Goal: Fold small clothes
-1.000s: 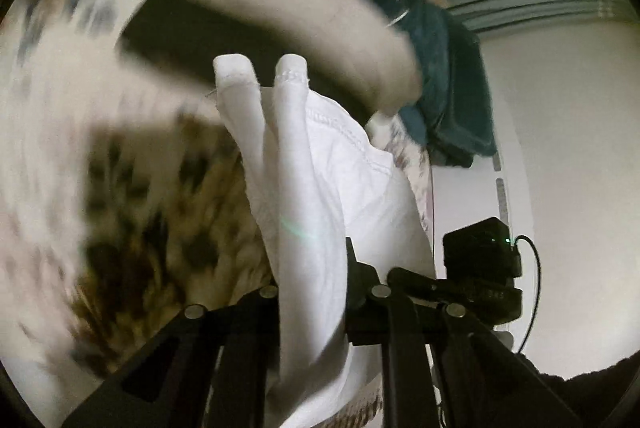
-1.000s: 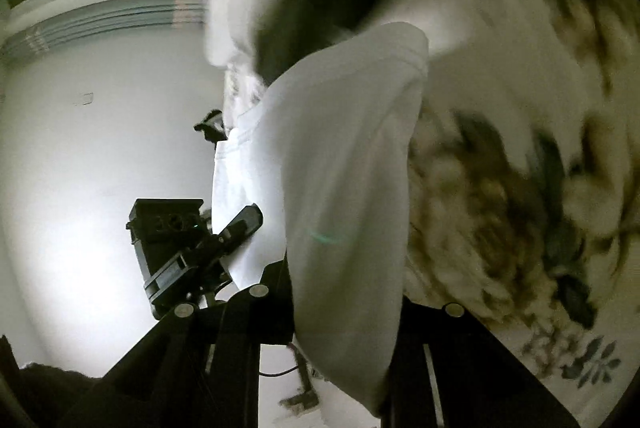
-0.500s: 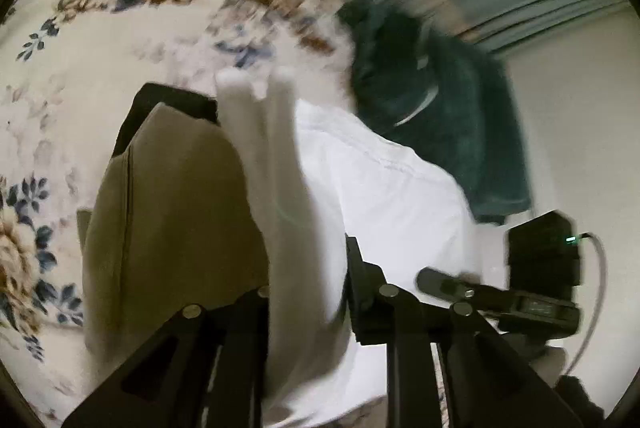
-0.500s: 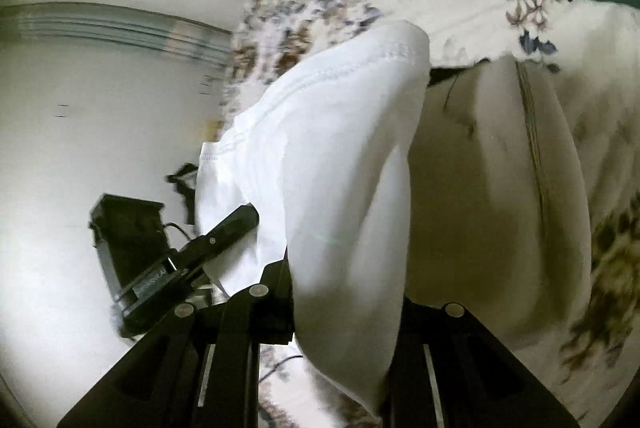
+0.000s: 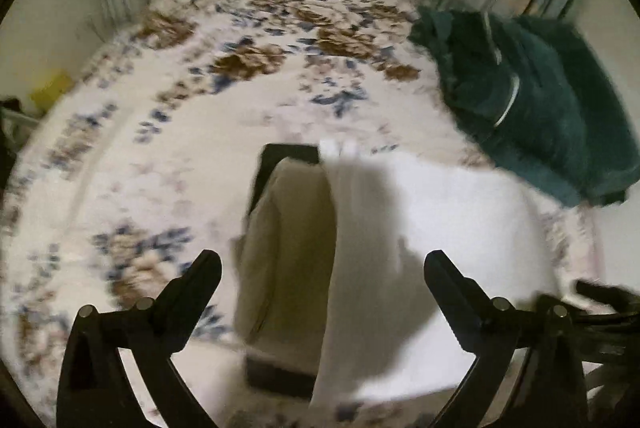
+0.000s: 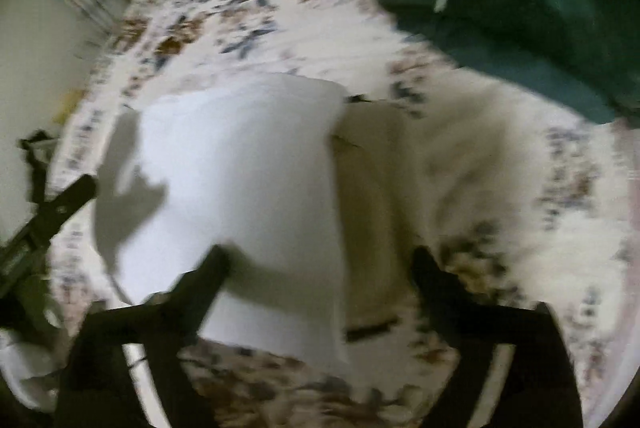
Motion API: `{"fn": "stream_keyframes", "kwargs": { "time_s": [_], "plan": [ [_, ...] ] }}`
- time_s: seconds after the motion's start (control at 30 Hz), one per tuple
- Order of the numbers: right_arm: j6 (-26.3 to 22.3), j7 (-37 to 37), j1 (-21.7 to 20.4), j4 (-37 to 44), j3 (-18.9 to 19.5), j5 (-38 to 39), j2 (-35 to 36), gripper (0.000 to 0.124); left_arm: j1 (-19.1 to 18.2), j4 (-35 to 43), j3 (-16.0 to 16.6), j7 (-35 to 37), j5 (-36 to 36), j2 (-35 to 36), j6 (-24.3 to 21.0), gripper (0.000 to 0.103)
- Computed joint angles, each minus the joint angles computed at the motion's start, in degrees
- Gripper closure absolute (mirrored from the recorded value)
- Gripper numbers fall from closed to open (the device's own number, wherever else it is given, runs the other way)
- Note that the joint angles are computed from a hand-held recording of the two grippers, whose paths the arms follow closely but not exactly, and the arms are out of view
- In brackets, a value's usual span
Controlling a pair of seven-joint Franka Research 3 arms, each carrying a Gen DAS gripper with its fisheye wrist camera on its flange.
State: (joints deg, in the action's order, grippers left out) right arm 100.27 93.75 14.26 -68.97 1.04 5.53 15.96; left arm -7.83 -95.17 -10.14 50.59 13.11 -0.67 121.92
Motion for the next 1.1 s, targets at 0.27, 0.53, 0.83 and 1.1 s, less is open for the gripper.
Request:
{"fn": "stream_keyframes", "kwargs": {
  "time_s": [0.27,0.53,0.83,1.1],
  "plan": [
    [1.8,3.6,1.5,-11.7,0.5,-12.6,-13.2,0.021,-3.2,-1.0,-3.2,-5.9,5.4,-6.8,-9.1,0.0],
    [-1.9,4.1,-0.8,-12.1,2.6,-15.0,-25.0,0.021,-5.5,4.0,-6.1,-8.9,8.3,-13.1,-18.3,0.0],
    [-11.0,1.6,-4.2,-2.0,5.9,-15.0,-34.4,0.021,-7.5,14.6,-12.2,-10.7,13.9,-16.8,-29.0,0.0],
    [-20.1,-1.6,-7.0,14.3,7.7,-12.8,-35.7,0.021,-7.8,26.4,-20.6,-12.4,21.8,-16.2,-39.0,0.0]
  ]
}}
